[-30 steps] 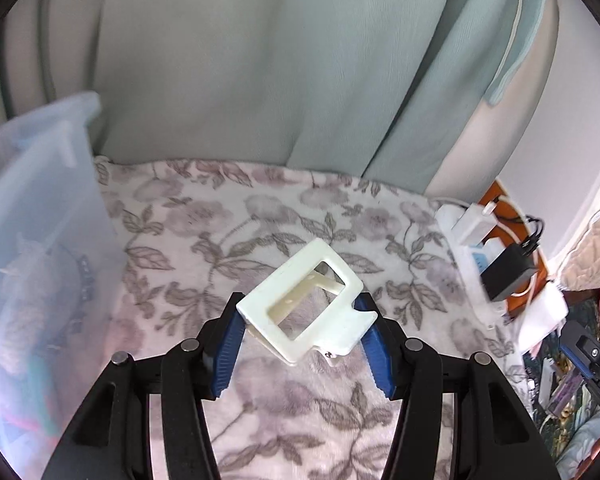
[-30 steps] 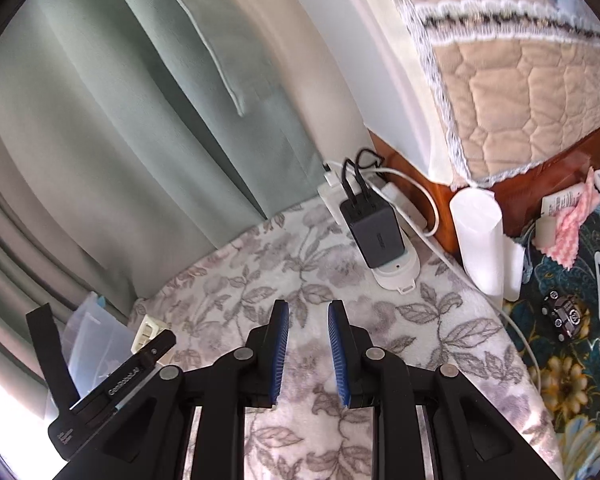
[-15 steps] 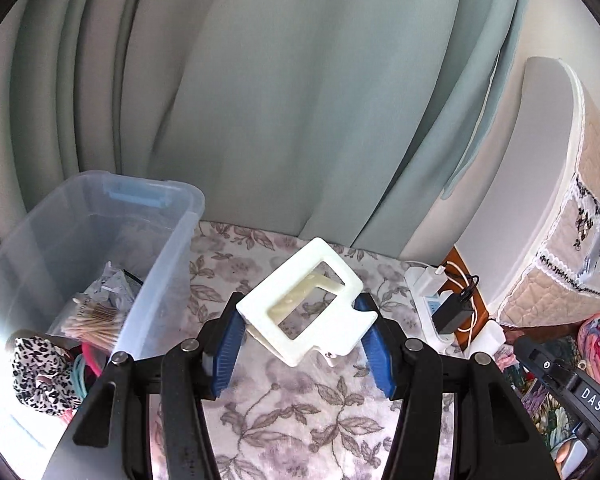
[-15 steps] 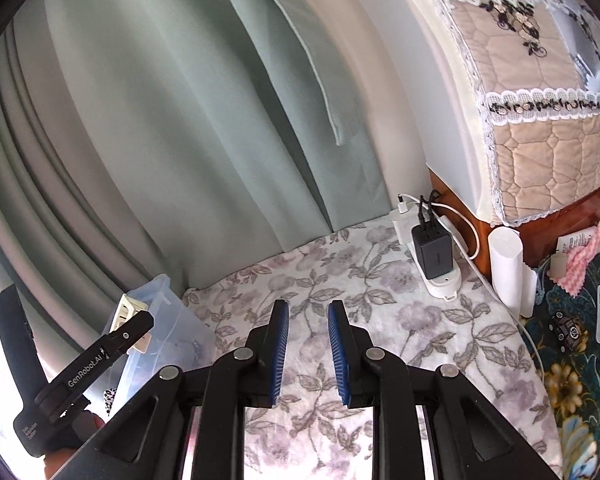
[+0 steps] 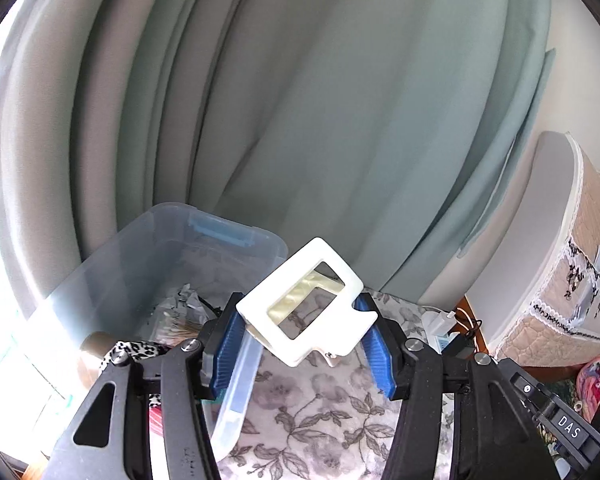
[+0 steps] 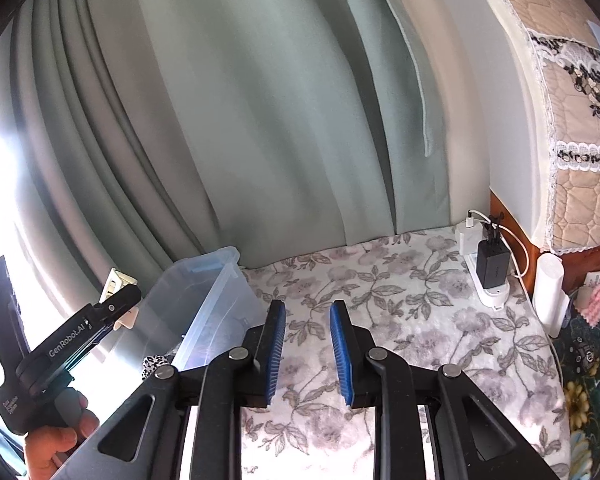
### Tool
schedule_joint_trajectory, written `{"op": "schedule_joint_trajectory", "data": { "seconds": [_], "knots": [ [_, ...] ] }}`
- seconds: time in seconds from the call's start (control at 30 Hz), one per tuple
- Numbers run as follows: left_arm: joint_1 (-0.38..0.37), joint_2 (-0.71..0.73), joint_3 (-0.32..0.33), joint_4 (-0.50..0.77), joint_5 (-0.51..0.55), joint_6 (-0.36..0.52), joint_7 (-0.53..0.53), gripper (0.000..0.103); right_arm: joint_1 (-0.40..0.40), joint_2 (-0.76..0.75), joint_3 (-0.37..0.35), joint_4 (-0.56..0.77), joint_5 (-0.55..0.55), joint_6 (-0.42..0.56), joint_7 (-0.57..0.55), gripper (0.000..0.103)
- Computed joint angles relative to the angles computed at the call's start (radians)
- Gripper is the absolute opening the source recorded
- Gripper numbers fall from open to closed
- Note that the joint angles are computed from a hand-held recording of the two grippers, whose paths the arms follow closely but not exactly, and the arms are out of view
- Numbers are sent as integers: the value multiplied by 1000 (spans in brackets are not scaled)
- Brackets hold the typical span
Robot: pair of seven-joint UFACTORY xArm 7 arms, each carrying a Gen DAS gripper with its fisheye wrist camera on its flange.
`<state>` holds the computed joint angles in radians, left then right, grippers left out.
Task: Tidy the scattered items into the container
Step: 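Lift the cream holder with the left gripper and carry it over the container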
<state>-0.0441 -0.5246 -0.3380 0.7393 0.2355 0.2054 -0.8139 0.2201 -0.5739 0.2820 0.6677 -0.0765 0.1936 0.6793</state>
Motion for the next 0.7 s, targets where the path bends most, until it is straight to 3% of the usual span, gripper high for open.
{"op": "schedule_joint_trajectory", "data": {
  "seconds": [0.33, 0.7],
  "knots": [
    [5, -74, 61, -86, -36, 48, 13, 57, 41, 61, 51, 68, -33, 30, -9, 25],
    [9, -70, 100, -118, -77, 43, 41, 57, 41, 124, 93, 126, -101, 54, 22, 25]
  ]
}}
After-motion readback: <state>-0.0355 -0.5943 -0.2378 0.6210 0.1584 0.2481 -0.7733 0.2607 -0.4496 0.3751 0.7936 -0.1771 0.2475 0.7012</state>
